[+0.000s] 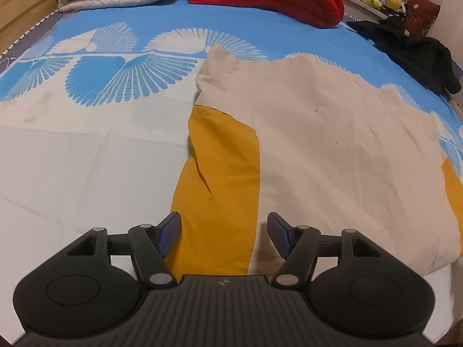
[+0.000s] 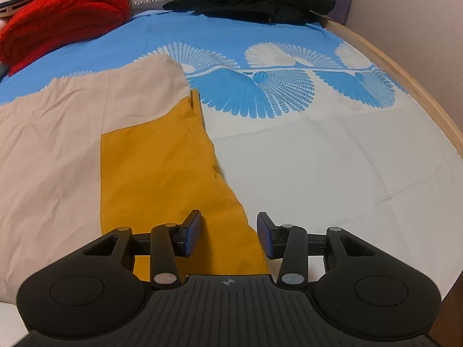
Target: Fold large clothes
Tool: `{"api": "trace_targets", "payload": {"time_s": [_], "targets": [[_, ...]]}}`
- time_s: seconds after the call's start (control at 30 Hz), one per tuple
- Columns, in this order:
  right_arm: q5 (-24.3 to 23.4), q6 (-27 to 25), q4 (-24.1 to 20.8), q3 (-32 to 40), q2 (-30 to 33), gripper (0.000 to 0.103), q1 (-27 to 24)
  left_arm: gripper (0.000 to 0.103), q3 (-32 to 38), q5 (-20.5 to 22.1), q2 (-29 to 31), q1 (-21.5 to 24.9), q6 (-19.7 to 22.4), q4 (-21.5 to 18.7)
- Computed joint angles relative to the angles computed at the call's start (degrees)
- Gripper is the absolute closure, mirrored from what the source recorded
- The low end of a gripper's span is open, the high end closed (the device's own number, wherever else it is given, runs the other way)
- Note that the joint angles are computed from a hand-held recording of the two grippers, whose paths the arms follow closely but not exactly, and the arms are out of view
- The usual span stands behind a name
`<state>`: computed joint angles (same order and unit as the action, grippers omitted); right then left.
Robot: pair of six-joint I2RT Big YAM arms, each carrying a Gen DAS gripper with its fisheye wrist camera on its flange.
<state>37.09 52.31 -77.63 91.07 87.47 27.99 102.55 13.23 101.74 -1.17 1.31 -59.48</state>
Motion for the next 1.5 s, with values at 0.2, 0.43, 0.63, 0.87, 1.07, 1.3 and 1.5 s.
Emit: {"api": "trace_targets", "payload": {"time_s": [0.2,0.43,0.63,0.87,1.07,1.3,1.5], "targets": [[0.16,-0.64,0.08,0.41,0.41,0.059,0.08,0.032,0.26,0.56,0.20,-0.03,-0.36,0.33],[-0.27,-0.33,-0.71,0.70,0.76,0.059,-0.24,0.032,0.50,1.57,0.32,0.18,-0.87,0.12],[-6.04,3.99,-5.60,-0.01,2.23,0.061,-2.67,0.032,4.22,-2.03,4.43,-0.02,0.51,-7.54],[-9.30,4.67,-2.01,-2.71,0.06,0.079,-3.51,0.032,5.22,3.13,4.85,4.89,-10.19,-8.60],[-9.35,7.25,-1.66,-2.98,-0.91,0.103,-3.75,0.032,6.09,8.87,7.11,8.21,-17.45,-12.03],[-11.98,11.45,1.24,-5.33,-3.29,0.087,-5.25,0.032,5.68,13.84,8.14,7.63,-19.04,-12.88],[-12.85,8.66,1.59,-4.79,-1.97,0.101,-5.46,0.094,3.16,16.47,6.08,8.08,-18.61,-9.71]]}}
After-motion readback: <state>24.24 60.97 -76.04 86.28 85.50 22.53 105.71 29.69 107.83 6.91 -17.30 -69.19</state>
